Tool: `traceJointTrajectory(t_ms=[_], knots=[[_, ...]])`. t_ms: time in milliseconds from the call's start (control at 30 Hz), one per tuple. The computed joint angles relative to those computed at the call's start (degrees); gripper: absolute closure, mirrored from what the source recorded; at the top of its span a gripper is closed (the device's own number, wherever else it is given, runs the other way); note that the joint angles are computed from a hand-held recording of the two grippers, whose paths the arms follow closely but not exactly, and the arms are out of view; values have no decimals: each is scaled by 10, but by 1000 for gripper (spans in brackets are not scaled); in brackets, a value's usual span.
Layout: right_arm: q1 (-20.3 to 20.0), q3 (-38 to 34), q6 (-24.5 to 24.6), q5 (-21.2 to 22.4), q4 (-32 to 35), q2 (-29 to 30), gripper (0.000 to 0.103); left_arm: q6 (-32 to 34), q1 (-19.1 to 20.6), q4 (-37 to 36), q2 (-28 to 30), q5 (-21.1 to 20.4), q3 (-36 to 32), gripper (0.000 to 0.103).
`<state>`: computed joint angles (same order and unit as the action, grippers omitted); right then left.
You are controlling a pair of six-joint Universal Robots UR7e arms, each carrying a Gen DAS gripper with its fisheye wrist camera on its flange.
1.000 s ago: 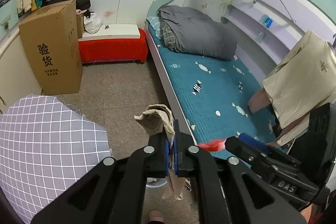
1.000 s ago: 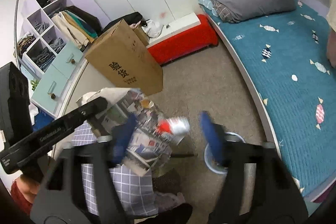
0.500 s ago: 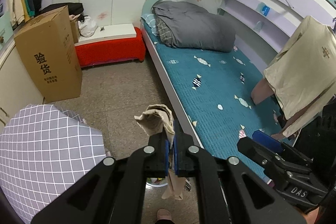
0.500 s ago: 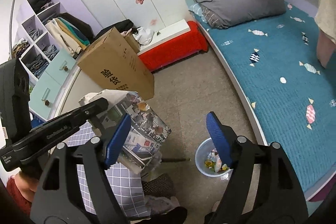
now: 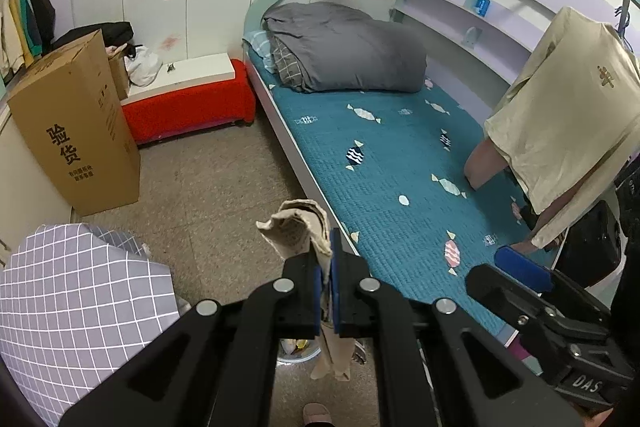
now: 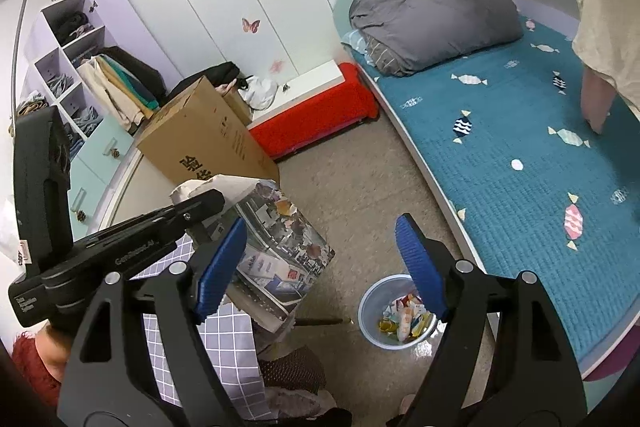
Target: Collect trash
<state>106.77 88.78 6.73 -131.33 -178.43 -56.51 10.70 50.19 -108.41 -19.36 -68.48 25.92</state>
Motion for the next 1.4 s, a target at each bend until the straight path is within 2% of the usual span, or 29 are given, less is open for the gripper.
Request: traceJointTrajectory(t_ms=[33,100,133,167,200,267,367,567,700,1067,1233,1400], knots=[[0,1,0,-3,-2,0,26,2,-1,-8,1,3,2,96],[1,3,4,-4,-3,-2,25,-5,-1,-4,6,11,-5,86],[1,4,4,-6,-4,-3,25,-14,0,10,13,12,-18,64],[1,5,5,-7,-5,-3,25,-18,0,3,9,19,-8,50],[2,6,5,-7,-5,-4,25,-20,0,-8,4,22,2,44],[3,8,1,-9,-9,-6,25,-19,2,-4,0,2,5,43],[5,11,1,-8,-10,-8,25,-16,-1,-15,-11,-1,28,41],[11,21,-18,-7,-22,-14,24,-12,-15,-104,-65,24,134,34],[19,23,-40,-5,-33,-16,22,-16,-24,-161,-97,50,192,31],[53,32,-69,24,-55,-26,14,-20,-58,-299,-199,173,350,23],[83,25,-91,3,-78,-14,11,-16,-67,-325,-240,201,390,18],[120,12,-99,-40,-102,12,10,-5,-73,-339,-284,204,424,15]])
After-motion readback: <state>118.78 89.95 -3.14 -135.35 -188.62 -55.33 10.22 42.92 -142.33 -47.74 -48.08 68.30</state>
